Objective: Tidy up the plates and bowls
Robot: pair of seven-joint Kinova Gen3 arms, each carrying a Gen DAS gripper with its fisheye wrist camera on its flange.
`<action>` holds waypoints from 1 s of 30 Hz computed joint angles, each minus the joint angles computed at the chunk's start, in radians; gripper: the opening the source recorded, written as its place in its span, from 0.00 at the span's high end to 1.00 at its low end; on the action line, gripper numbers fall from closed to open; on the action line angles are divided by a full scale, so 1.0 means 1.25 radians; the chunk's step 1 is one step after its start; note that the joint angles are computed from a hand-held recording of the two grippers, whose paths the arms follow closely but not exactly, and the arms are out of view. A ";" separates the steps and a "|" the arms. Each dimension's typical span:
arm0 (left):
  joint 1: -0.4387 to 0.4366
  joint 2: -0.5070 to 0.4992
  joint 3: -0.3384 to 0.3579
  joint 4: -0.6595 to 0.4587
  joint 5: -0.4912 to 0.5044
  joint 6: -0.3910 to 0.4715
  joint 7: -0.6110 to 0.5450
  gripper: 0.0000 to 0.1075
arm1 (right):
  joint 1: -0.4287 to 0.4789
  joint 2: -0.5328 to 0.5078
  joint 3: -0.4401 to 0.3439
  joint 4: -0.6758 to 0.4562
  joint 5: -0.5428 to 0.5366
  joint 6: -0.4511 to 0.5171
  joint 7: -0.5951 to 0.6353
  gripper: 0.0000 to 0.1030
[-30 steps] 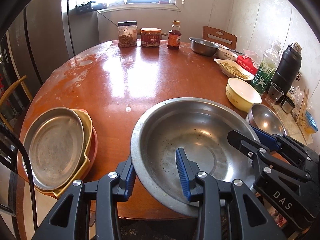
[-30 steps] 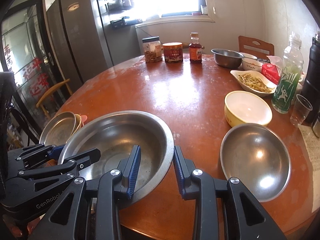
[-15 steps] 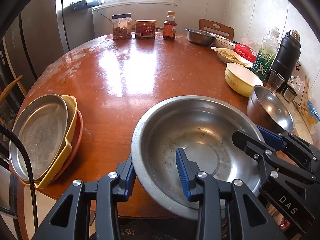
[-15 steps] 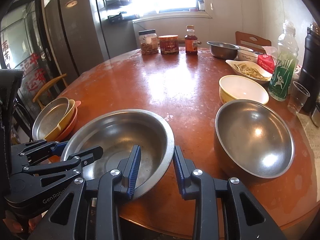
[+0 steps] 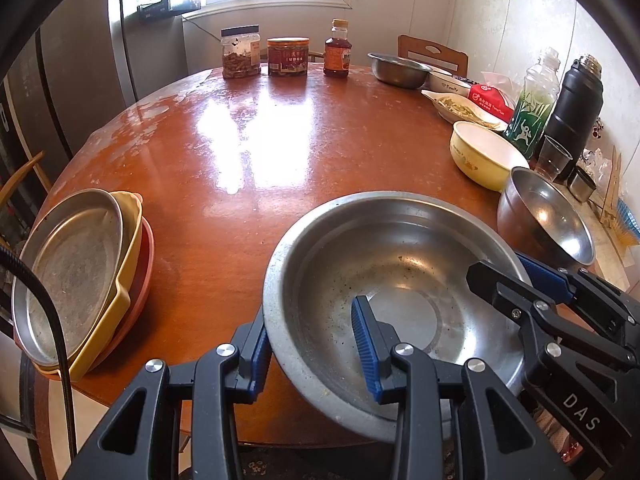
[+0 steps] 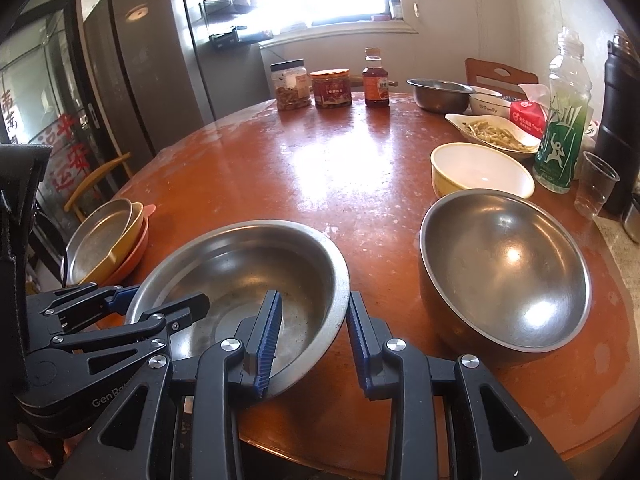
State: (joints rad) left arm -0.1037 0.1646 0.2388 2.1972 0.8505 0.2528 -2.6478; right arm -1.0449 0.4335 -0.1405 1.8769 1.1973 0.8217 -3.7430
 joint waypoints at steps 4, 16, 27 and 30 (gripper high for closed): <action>0.001 0.001 -0.001 0.000 0.002 0.000 0.000 0.65 | 0.000 -0.001 0.001 0.006 0.007 -0.004 -0.015 0.67; -0.015 0.010 0.022 -0.001 0.018 -0.011 -0.016 0.65 | 0.009 0.004 0.003 0.013 0.021 -0.021 -0.037 0.65; -0.038 0.021 0.042 0.005 0.090 -0.016 -0.094 0.65 | 0.008 0.009 0.000 0.015 0.036 -0.016 -0.055 0.65; -0.048 0.019 0.045 0.008 0.126 -0.010 -0.131 0.65 | 0.008 0.008 -0.001 0.015 0.034 -0.014 -0.053 0.65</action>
State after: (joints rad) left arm -0.1632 0.1883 0.2952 2.2074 1.0077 0.2409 -2.8115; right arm -1.0347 0.4435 -0.1419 1.8956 1.2402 0.8038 -3.8094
